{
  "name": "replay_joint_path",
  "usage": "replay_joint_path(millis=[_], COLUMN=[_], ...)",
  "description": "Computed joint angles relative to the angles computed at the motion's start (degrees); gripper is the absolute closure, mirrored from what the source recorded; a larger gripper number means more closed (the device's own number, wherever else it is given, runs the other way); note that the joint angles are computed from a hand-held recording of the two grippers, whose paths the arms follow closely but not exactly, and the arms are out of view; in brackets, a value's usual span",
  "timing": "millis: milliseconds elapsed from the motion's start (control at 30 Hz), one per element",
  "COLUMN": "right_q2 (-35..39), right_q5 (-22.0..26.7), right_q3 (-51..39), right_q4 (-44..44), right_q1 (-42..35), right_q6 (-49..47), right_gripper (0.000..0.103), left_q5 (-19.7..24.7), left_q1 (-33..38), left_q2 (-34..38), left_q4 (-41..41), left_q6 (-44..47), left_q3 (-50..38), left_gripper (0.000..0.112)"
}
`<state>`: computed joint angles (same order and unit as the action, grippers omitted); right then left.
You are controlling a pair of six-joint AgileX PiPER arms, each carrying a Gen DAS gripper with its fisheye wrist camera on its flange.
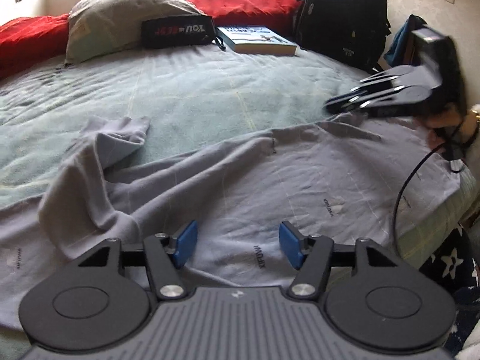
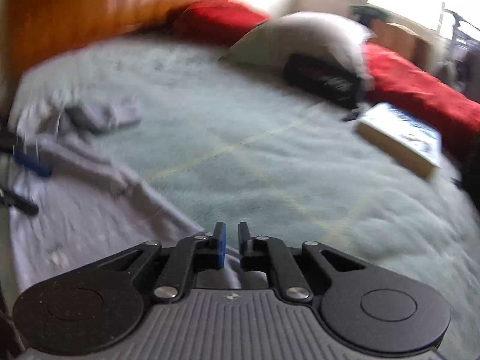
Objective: Fold clothes
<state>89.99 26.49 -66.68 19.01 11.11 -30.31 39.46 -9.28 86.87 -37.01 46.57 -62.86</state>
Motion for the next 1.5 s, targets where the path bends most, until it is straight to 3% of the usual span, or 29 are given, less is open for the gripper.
replay_joint_path(millis=[133, 233, 367, 433, 533, 600, 667, 767, 867, 1033, 1133, 1233, 1333, 1400, 1500], right_q2=[-8.3, -8.4, -3.2, -0.1, 2.7, 3.9, 1.7, -4.2, -7.4, -0.4, 3.3, 4.5, -1.4, -7.4, -17.7], right_q5=[2.8, 3.9, -1.0, -5.0, -6.2, -3.9, -3.1, -3.0, -1.0, -1.1, -4.6, -1.2, 1.2, 2.8, 5.5], right_q3=[5.2, 7.0, 7.3, 6.4, 3.4, 1.0, 1.6, 4.9, 6.8, 4.5, 3.0, -1.0, 1.0, 4.3, 10.7], right_q4=[-2.6, -4.4, -7.7, -10.4, -10.5, -9.3, -9.1, -6.5, -3.7, -2.2, -2.8, -4.3, -8.3, -11.5, -18.5], right_q1=[-3.4, -4.2, -3.1, -2.7, -3.4, -4.0, -4.2, -5.5, -7.8, -8.9, -8.6, -9.1, -8.4, -7.6, -5.6], right_q6=[6.8, 10.8, 16.8, 20.9, 22.4, 21.5, 20.8, 18.1, 15.7, 16.3, 19.0, 23.2, 25.2, 26.8, 32.3], right_gripper=[0.081, 0.08, 0.08, 0.081, 0.08, 0.08, 0.074, 0.054, 0.053, 0.053, 0.052, 0.052, 0.049, 0.029, 0.014], left_q5=[0.4, 1.2, 2.1, 0.0, -2.3, -2.8, -2.5, -2.4, -2.1, -2.1, -1.9, -1.9, -2.7, -3.6, -7.2], left_q1=[-0.3, -2.3, -5.3, -6.5, -6.6, -6.3, -6.2, -5.3, -4.6, -2.2, -1.6, -2.7, -4.1, -5.1, -8.9], left_q2=[0.1, 2.8, 8.3, 10.8, 12.5, 12.2, 10.9, 8.4, 9.3, 9.2, 9.5, 8.6, 6.3, 4.5, 1.4], left_q4=[0.2, -2.8, -6.6, -4.9, -4.0, -3.3, -1.6, -3.2, -0.8, -3.8, -3.0, 0.6, 2.4, 1.6, 5.0], left_q6=[-0.6, 1.2, 3.4, 0.3, -2.2, -3.4, -4.5, -0.1, -2.2, -0.4, -0.9, -4.1, -5.0, -2.5, -2.6], left_q3=[-2.0, -5.2, -9.2, -10.3, -10.9, -10.9, -10.6, -8.3, -8.3, -7.2, -7.6, -8.1, -7.4, -6.4, -3.7], left_gripper=[0.05, 0.05, 0.049, 0.049, 0.05, 0.049, 0.049, 0.046, 0.045, 0.045, 0.045, 0.045, 0.045, 0.043, 0.041])
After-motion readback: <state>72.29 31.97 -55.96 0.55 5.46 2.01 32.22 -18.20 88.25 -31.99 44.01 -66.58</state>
